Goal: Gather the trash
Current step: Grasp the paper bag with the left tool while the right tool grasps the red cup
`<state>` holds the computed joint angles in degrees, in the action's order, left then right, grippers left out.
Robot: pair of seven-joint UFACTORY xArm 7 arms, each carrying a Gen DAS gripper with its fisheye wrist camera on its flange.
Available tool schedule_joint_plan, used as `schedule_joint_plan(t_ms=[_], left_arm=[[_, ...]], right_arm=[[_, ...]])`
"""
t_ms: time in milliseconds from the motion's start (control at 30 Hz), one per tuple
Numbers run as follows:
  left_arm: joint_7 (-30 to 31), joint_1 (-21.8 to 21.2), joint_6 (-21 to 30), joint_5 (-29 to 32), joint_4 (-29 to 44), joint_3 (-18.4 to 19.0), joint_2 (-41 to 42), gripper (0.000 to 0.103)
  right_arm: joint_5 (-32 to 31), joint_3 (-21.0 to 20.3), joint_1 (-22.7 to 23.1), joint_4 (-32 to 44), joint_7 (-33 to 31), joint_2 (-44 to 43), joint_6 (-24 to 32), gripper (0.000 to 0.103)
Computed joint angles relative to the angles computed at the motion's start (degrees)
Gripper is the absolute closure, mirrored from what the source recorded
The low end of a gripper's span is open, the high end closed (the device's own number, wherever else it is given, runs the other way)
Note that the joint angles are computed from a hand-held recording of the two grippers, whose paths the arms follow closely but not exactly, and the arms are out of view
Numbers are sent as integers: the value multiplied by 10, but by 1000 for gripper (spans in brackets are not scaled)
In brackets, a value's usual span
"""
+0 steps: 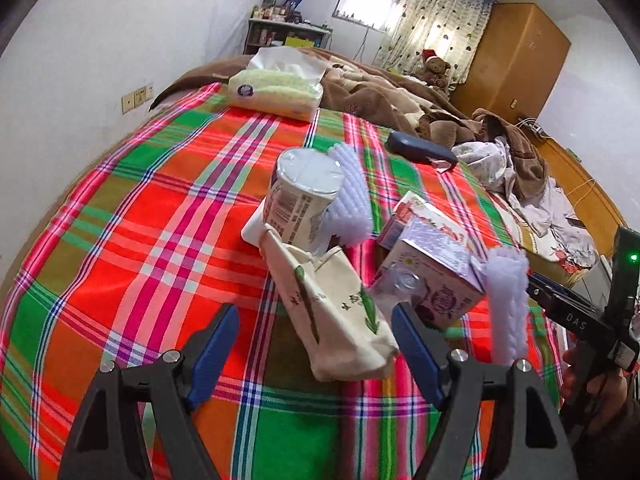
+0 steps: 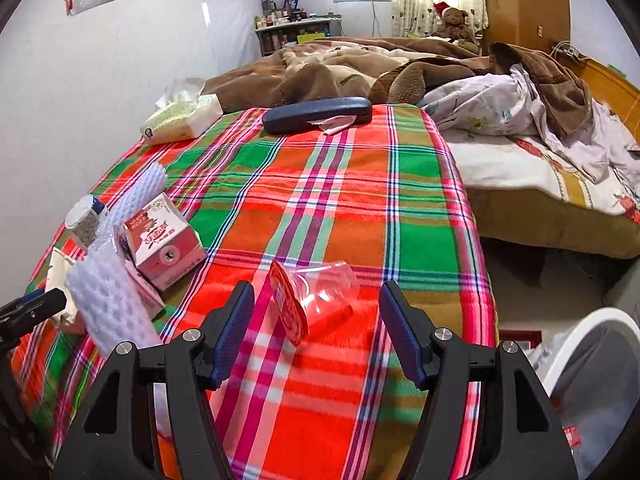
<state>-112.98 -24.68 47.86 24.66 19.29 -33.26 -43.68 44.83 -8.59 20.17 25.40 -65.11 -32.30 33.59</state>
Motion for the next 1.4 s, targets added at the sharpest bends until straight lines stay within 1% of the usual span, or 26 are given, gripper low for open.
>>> schedule_joint_plan(t_ms=[133, 200, 333, 433, 667, 700, 733, 867, 900, 1000, 1167, 1233, 1400], left_arm=[[3, 6, -22, -2, -9, 14, 11, 25], [4, 10, -42, -2, -17, 21, 12, 25], [-1, 19, -42, -1, -17, 18, 13, 25], [1, 19, -44, -2, -17, 19, 13, 29], [-7, 23, -46, -4, -17, 15, 11, 33], [-11, 23, -47, -5, -18, 13, 10, 34], [-12, 22, -47, -6, -21, 14, 6, 35], [-17, 18, -45, -10, -25, 13, 0, 37], [-18, 17, -45, -10, -26, 13, -3, 39], [-24, 13, -59, -10, -36, 12, -18, 50], [-12, 15, -48, -10, -24, 7, -12, 65], [-14, 15, -43, -11, -20, 4, -11, 75], [-10, 12, -35, -11, -13, 1, -3, 82]], right_arm=[[-1, 5, 1, 7, 5, 12, -1, 37], [-1, 9, 3, 10, 3, 20, -6, 37], [-4, 17, 6, 9, -4, 27, -17, 37], [-7, 16, 9, 8, -9, 25, -16, 37], [-13, 15, 11, 7, -9, 24, -11, 37], [-11, 15, 12, 7, -10, 24, -11, 41], [-11, 14, 11, 7, -9, 24, -9, 49], [-12, 16, 9, 8, -7, 26, -8, 50], [-11, 16, 9, 7, -7, 25, -9, 50], [-11, 17, 8, 5, -7, 22, -9, 50], [-9, 16, 12, 0, -8, 15, -12, 50], [-9, 15, 12, -1, -8, 14, -13, 50], [-5, 9, 12, -4, -9, 6, -12, 50]])
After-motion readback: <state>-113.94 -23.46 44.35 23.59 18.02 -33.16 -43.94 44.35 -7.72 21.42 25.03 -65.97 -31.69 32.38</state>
